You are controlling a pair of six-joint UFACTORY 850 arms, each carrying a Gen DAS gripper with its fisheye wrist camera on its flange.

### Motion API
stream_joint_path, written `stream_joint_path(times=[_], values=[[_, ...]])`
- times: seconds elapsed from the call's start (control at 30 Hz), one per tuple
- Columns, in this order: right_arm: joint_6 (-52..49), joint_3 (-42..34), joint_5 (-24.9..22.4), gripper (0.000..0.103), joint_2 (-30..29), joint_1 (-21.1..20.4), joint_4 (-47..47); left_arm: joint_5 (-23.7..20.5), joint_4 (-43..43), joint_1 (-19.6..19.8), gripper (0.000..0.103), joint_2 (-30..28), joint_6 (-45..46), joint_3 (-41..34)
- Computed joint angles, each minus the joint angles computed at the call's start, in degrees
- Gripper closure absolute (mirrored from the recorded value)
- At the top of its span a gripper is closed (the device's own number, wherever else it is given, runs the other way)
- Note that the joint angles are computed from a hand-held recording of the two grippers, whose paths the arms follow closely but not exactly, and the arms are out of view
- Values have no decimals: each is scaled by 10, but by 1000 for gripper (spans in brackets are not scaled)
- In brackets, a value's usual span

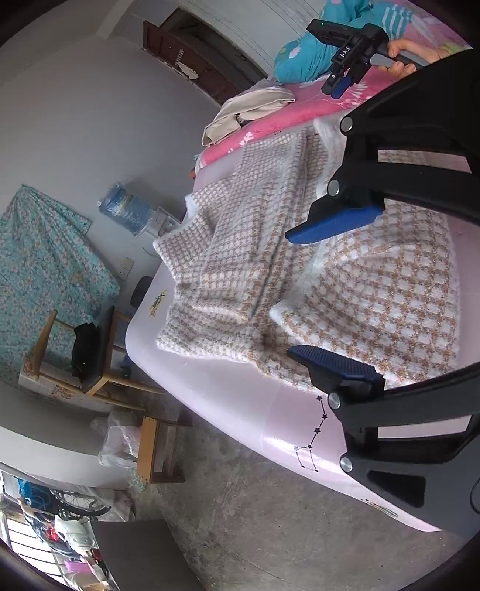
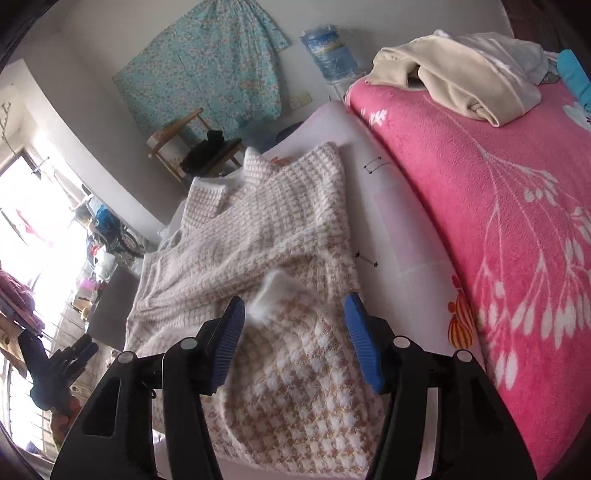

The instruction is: Fold large clothes

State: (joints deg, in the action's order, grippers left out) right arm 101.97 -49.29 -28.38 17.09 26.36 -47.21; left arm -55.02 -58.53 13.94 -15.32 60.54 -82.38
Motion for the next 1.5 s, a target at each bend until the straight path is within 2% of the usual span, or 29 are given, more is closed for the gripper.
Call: stream_joint_path(times=[0.1, 0.2, 0.27, 0.33, 0.37, 0.4, 0.43, 0.5, 0.57, 0.67, 0.8, 0.87, 1.0, 1.13, 1.3, 1.4, 1.47, 1.5], values=[[9, -1, -2, 48, 0, 21, -36, -20, -4, -3, 49, 17, 48, 19], [-119, -33, 7, 49, -39, 56, 13, -46, 15, -18, 49, 45, 105, 56], [-199, -60, -11, 54, -74, 90, 28, -51, 41, -35, 49, 61, 123, 85], [-287, -90, -39, 63, -116, 113, 74, -1, 92, -62, 49, 81, 114, 119], [-317, -104, -60, 63, -138, 120, 97, 35, 126, -77, 48, 86, 97, 134], [-338, -113, -81, 63, -157, 123, 115, 55, 145, -84, 47, 86, 84, 143], [-352, -118, -94, 63, -171, 123, 134, 55, 143, -82, 47, 81, 79, 147], [-335, -116, -107, 63, -171, 128, 125, 36, 128, -71, 47, 73, 64, 137], [-316, -119, -135, 63, -161, 139, 121, 44, 129, -61, 49, 84, 54, 138], [-270, -87, -122, 63, -109, 152, 113, 6, 98, -26, 48, 99, 83, 142], [-181, -34, -139, 45, -37, 168, 111, -60, 92, 23, 48, 97, 73, 143], [-139, -8, -150, 44, -8, 167, 121, -76, 94, 43, 45, 90, 53, 148], [-72, 41, -133, 44, 25, 142, 146, -107, 80, 62, 45, 47, -8, 134], [-12, 57, -90, 44, 20, 115, 107, -123, 27, 67, 44, 11, -43, 110], [126, 58, -64, 44, -4, 87, -3, -99, -25, 56, 47, -12, -102, 96], [215, 53, -76, 44, -26, 83, -74, -37, -27, 37, 59, 4, -100, 112], [224, 35, -102, 45, -52, 85, -93, 21, -8, 20, 71, 24, -84, 127], [214, 24, -118, 56, -67, 86, -92, 56, 8, 8, 74, 34, -76, 133]])
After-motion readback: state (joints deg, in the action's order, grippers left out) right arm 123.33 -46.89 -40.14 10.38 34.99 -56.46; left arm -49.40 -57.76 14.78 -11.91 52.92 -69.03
